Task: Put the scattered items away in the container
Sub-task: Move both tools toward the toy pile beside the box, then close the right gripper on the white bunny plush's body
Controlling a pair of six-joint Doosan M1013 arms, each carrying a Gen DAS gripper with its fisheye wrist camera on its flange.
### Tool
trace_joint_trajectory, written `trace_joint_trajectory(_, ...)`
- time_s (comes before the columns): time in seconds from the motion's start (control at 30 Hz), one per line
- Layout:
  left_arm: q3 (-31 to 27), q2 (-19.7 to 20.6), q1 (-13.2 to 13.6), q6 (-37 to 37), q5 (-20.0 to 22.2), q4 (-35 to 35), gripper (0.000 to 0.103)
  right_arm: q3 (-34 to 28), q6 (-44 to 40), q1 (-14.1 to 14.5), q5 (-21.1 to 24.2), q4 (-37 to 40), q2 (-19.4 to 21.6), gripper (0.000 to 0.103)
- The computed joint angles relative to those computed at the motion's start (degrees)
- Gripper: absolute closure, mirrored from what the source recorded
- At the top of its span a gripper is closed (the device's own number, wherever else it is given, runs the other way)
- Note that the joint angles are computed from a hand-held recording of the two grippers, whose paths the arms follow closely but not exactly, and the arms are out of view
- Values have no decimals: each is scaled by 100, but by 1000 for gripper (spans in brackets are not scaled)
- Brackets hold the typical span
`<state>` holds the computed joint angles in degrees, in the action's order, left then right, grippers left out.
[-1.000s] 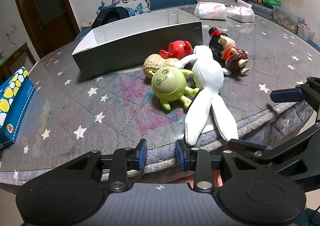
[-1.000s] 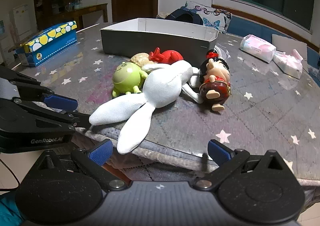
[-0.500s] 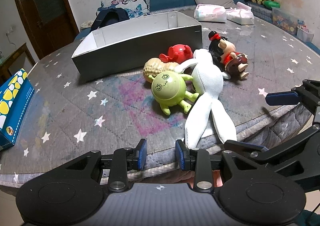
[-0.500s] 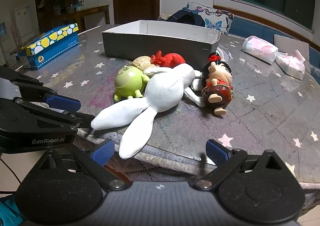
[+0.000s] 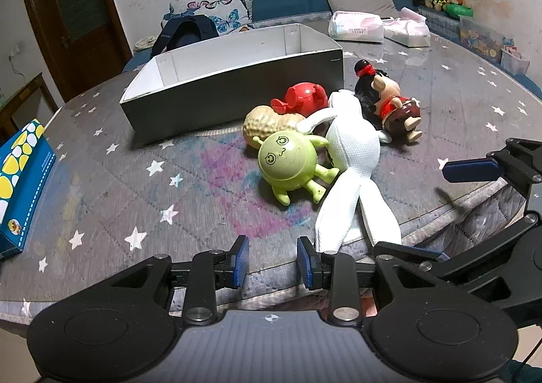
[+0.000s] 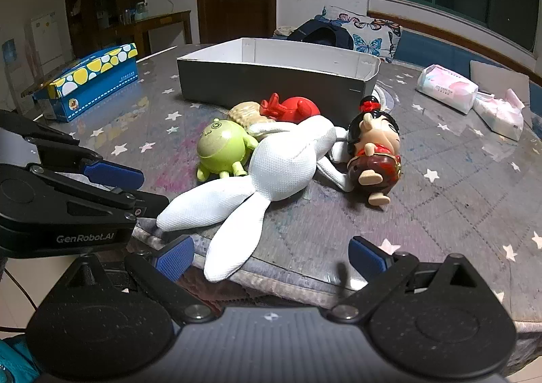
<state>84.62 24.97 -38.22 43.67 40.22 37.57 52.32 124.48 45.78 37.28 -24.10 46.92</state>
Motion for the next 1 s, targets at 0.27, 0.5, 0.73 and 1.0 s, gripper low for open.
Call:
trace_joint_trajectory(0.27, -24, 2, 31, 19, -72, -13, 69, -23, -22, -22, -62, 49, 7, 6)
trace_joint_trajectory(0.5, -49, 13, 69, 86, -159, -88, 69, -112, -111, -46, -50, 141, 54, 7)
trace_joint_trajectory(0.73, -109, 46, 111, 178, -199, -177, 69, -209, -191, -79, -30, 263, 109, 8)
trace_joint_trajectory(1.0, -178, 95, 164, 305, -288, -306, 69, -304, -210, -121, 11, 391, 168, 11)
